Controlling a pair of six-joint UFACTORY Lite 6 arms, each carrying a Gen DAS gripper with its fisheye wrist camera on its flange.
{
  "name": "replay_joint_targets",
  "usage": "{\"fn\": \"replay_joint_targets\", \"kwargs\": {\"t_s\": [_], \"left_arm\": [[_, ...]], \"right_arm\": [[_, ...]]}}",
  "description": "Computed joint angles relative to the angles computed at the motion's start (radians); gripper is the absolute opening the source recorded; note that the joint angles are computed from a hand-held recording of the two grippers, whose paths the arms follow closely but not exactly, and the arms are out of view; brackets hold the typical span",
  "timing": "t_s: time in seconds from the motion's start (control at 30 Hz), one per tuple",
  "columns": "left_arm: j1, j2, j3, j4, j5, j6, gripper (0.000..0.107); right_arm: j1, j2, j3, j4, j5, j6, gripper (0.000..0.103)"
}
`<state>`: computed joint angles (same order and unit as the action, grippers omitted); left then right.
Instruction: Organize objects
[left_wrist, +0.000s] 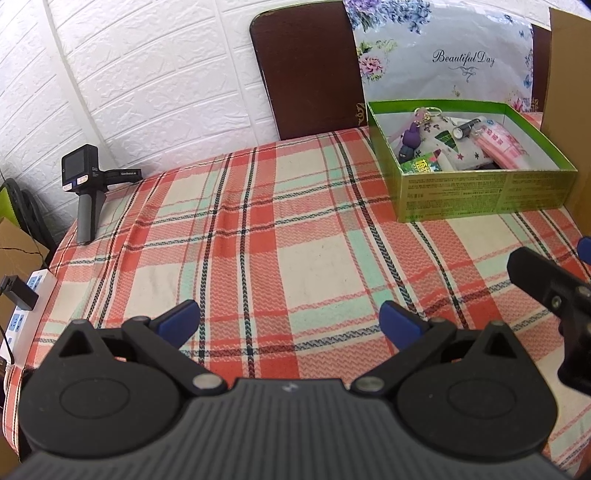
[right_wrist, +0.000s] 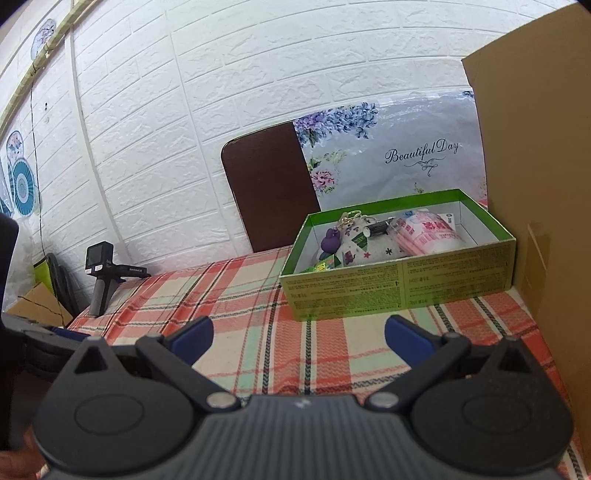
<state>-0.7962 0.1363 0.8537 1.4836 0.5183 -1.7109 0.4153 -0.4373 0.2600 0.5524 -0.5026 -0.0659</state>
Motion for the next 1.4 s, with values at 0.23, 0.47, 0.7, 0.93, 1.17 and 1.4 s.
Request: {"fn": "replay_joint_targets", "kwargs": {"t_s": [0.23, 0.47, 0.7, 0.93, 1.17, 1.4], "left_arm": [[-0.006, 0.049, 0.044, -0.015, 0.004, 0.019, 0.103], [-0.003, 0.096, 0.077, -0.034, 0.000, 0.034, 0.103], [0.001, 0.131, 0.101, -0.041, 0.009, 0.043, 0.103], [0.005, 0.153, 0.113, -0.042, 0.020, 0.044, 0.103], [-0.002, 0.173, 0.116, -0.029, 0.045, 0.032, 0.103], [-0.005, 0.190, 0.119, -0.024, 0.068, 0.021, 0.103]], "right_arm": [[-0.031, 0.036, 0.010, -0.053, -0.012, 0.059, 0.103], [-0.069, 0.083, 0.021, -0.131, -0.015, 0.136, 0.103], [-0.094, 0.128, 0.036, -0.192, -0.016, 0.197, 0.103], [-0.090, 0.160, 0.052, -0.188, -0.012, 0.211, 0.103], [-0.107, 0.190, 0.063, -0.209, 0.001, 0.256, 0.103], [-0.122, 0.212, 0.064, -0.236, 0.002, 0.307, 0.103]]}}
